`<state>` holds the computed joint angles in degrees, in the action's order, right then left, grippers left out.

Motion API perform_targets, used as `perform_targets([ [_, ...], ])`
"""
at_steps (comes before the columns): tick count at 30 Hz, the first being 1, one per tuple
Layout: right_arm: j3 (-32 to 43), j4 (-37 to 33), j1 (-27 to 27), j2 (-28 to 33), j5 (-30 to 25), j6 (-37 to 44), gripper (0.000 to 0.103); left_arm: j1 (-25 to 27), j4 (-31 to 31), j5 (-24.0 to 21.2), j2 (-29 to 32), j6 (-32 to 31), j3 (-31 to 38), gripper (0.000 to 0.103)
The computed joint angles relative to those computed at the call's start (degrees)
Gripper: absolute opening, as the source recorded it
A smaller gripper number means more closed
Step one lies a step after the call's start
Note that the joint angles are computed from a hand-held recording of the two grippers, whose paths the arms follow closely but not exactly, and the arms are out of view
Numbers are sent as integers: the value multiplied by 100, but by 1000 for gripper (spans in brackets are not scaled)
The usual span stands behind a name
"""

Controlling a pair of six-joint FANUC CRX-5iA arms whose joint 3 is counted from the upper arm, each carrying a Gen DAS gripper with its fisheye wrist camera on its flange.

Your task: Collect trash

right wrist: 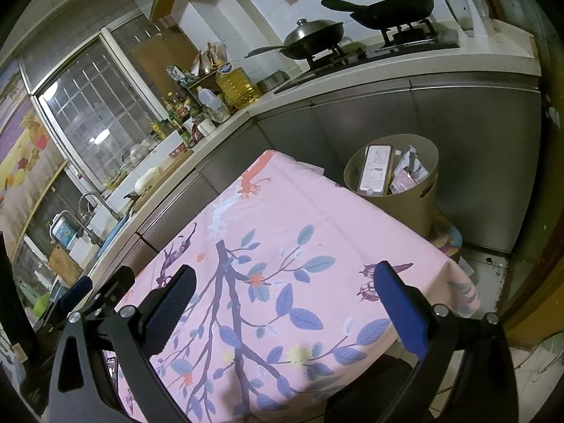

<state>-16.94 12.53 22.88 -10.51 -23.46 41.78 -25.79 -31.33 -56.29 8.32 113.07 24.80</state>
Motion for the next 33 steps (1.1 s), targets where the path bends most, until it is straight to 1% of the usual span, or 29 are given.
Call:
perform_targets([
  [6, 65, -148, 39, -6, -72, 180, 97, -15, -243, -71, -28, 203, 22, 97],
  [9, 113, -241, 68, 4, -127, 300, 97, 23, -266, -100, -48, 268, 8, 97],
  [16, 227, -344, 131, 52, -255, 466, 97, 136, -246, -120, -96, 354, -58, 97],
  [27, 387, -469, 155, 146, -403, 684, 97, 290, -117, 21, -207, 413, -218, 97],
  [33, 443, -553, 151, 190, -453, 776, 97, 283, -132, 20, -203, 410, -212, 97],
])
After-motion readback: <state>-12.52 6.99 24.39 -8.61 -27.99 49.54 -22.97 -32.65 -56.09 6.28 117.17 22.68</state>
